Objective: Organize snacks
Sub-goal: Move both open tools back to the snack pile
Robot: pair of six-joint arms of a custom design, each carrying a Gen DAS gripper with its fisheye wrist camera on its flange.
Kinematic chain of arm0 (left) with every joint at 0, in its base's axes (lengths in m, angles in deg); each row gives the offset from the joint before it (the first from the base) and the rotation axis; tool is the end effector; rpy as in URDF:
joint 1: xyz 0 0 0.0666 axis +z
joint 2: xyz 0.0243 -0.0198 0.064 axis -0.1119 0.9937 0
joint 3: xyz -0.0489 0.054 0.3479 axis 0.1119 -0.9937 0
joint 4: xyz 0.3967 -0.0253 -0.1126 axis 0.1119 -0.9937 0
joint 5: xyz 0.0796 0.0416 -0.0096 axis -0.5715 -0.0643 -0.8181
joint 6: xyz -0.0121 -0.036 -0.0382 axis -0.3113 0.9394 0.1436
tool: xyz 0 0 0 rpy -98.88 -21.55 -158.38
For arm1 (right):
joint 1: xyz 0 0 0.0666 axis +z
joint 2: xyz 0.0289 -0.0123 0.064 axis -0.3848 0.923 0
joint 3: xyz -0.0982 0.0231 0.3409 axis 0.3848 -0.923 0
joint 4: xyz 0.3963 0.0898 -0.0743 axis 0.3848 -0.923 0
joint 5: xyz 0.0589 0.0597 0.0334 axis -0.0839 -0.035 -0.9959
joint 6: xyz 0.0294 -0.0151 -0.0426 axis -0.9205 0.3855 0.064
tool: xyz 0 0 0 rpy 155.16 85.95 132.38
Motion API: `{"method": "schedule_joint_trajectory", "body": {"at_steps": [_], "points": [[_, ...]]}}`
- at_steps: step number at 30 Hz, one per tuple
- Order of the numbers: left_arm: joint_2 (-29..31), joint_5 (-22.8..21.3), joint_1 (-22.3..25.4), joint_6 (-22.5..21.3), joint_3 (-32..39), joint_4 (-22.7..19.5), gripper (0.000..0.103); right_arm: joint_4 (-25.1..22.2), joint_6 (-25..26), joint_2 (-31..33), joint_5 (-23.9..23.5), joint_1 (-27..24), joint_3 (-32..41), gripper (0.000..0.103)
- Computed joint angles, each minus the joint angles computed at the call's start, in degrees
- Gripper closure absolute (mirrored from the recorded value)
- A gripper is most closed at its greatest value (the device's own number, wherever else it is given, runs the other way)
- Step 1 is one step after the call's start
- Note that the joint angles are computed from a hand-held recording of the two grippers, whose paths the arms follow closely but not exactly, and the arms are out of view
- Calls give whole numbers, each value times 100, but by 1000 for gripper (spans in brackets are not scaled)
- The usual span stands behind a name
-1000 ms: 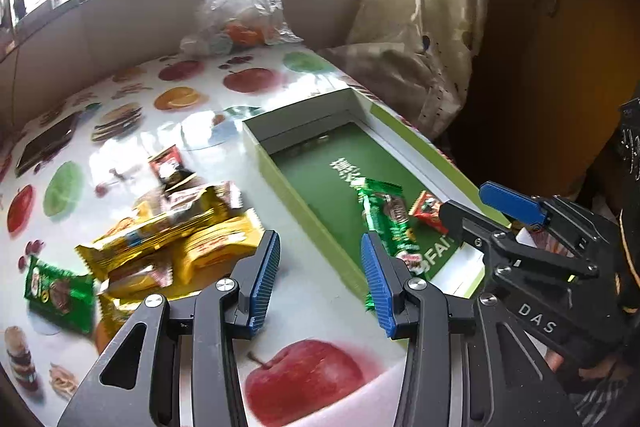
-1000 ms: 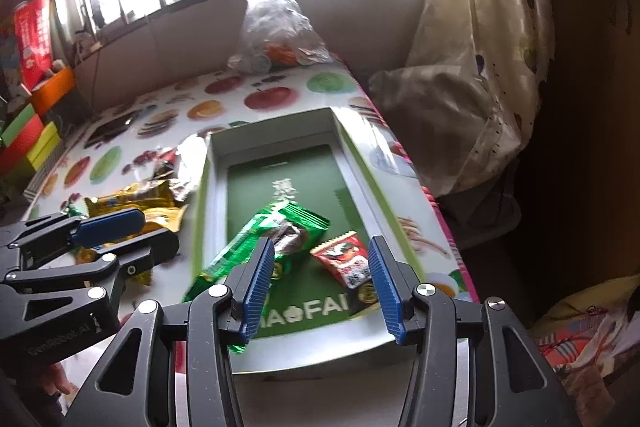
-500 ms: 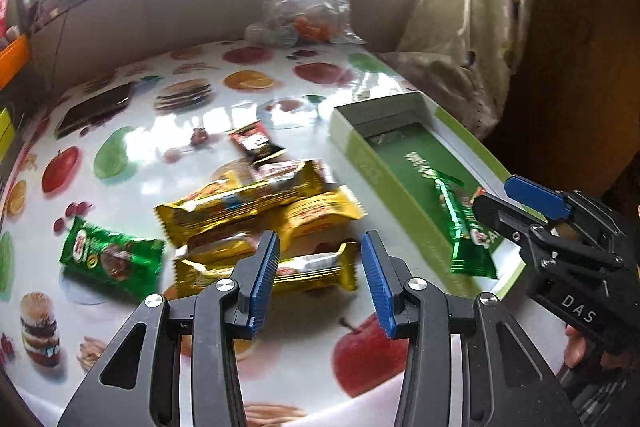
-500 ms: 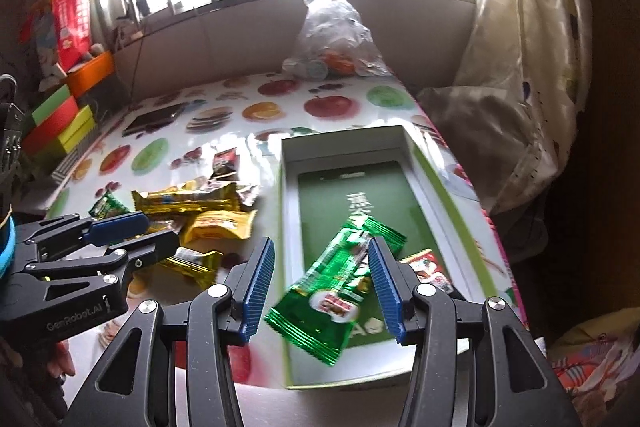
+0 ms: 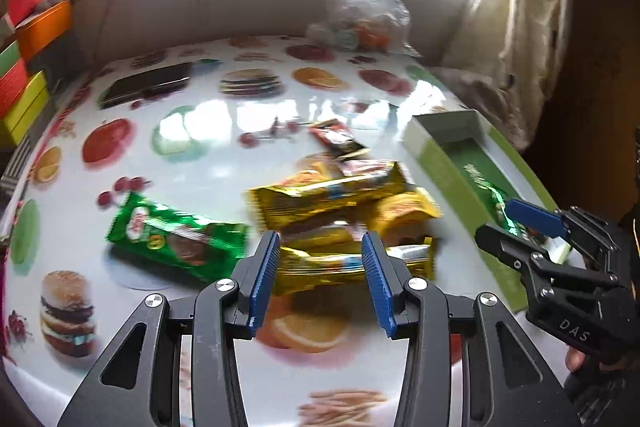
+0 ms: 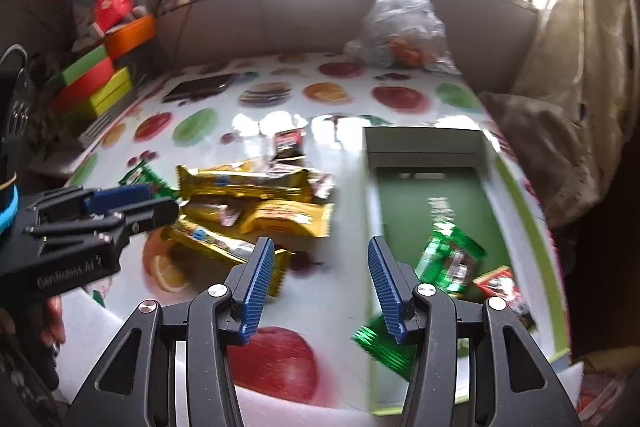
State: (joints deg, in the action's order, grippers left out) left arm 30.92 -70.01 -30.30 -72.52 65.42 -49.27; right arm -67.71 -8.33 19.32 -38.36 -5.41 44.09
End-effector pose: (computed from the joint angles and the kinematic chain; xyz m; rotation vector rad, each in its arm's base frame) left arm 0.5662 -0.2548 0.4960 0.4467 2.4249 -0.3400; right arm 0.5029 0.1509 0.4980 -0.0178 2.4060 0.1062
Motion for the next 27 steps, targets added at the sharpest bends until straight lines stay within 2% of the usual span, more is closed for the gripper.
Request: {"method": "schedule_joint_trajectory", "body": {"at_steps": [5,10,16,22,27], "points": [[-49,-44,205,7,-116,26,59,-92,146,294,-143,101,241,54],[-35,-23,359,141,-214,-14,59,-220,382,638,-668,140,486,54],[-8,21,405,102,-233,-38,59,-371,953,993,-917,271,813,54],[56,39,439,125,-163,-82,59,-605,1363,1274,-719,407,1132,54],[94,60,452,131,-102,-100,59,-694,1481,1394,-678,426,1257,54]]}}
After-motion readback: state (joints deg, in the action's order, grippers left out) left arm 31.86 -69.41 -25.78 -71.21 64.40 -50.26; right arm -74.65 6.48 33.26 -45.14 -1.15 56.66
